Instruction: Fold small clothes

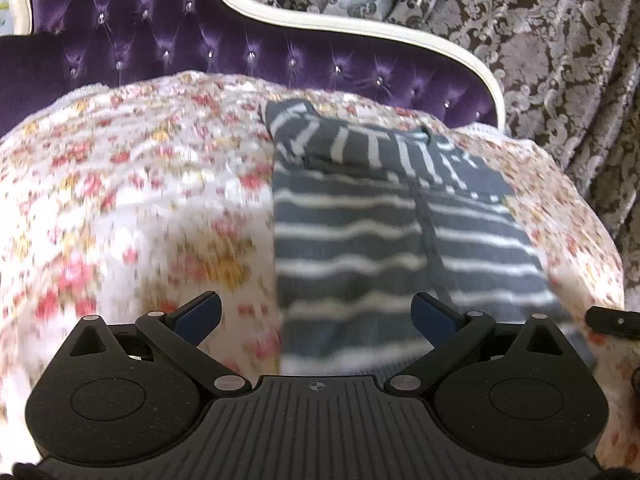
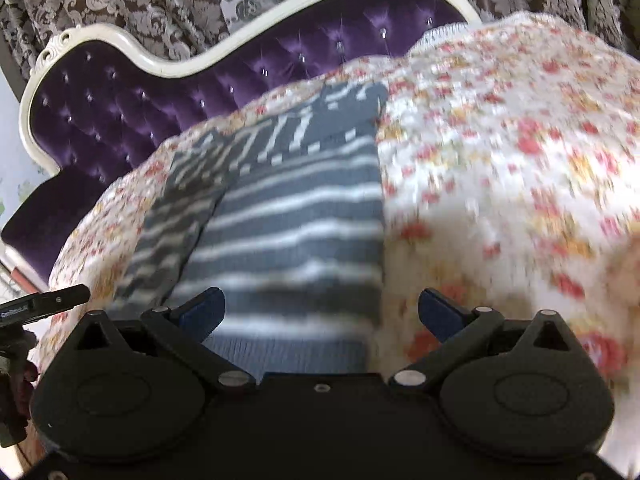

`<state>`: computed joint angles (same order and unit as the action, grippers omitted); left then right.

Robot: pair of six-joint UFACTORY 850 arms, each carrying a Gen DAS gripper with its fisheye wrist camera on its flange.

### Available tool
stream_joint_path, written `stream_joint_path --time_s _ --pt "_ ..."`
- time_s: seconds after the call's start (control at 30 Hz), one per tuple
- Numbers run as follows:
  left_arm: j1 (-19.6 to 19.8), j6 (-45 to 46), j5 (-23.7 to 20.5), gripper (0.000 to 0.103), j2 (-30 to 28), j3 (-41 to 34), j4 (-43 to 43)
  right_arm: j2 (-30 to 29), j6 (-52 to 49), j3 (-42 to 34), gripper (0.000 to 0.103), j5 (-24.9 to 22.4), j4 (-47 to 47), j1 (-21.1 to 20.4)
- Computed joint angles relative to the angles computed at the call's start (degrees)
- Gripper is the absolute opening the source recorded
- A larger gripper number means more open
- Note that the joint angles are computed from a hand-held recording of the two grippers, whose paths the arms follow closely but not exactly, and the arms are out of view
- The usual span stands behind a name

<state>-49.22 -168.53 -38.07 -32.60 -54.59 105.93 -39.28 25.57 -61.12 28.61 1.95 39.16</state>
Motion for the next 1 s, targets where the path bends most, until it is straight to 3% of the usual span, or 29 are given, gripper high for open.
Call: stream_joint_path --time_s 0.07,0.17,0.33,0.47,0.73,0.8,0.93,1.0 --pt "-1.06 -1.43 0.20 0.103 -0.10 0.43 0.02 0.71 -4.30 1.60 0.103 1.42 1.95 0.89" --pt "-2.14 -1.78 0.59 0.103 -0.63 0.25 -0.83 0.90 -8.49 1.37 0.103 -0.57 4.42 1.99" --pt "-2.97 -3.74 2.03 0.103 -1.54 -0.02 -0.07 -0.19 1.93 0.46 0.103 -0.53 -3.86 1.21" --pt "-3.35 -3.68 1.94 0.103 -2.34 -0.32 -0.44 -1.37 16.09 0.33 0.103 2.68 -14.69 -0.25" --pt "-3.04 -4.66 2.13 0.103 -2.55 -0.44 0.63 -1.84 20.48 1.01 0.099 7.15 -15.70 -0.55" --pt "-3.01 -4.78 2.08 0.103 -2.63 -0.52 0.73 -1.40 19.61 1.48 0.074 6.48 -12.95 -0.24" --pt "-3.02 -4.33 2.19 0.103 -2.84 -0.85 0.42 -1.10 9.83 1.20 0.050 2.29 -4.52 0.90" --pt "-2.90 -3.92 2.47 0.103 -2.83 -0.98 0.38 -0.66 4.07 1.60 0.028 2.02 1.80 1.57"
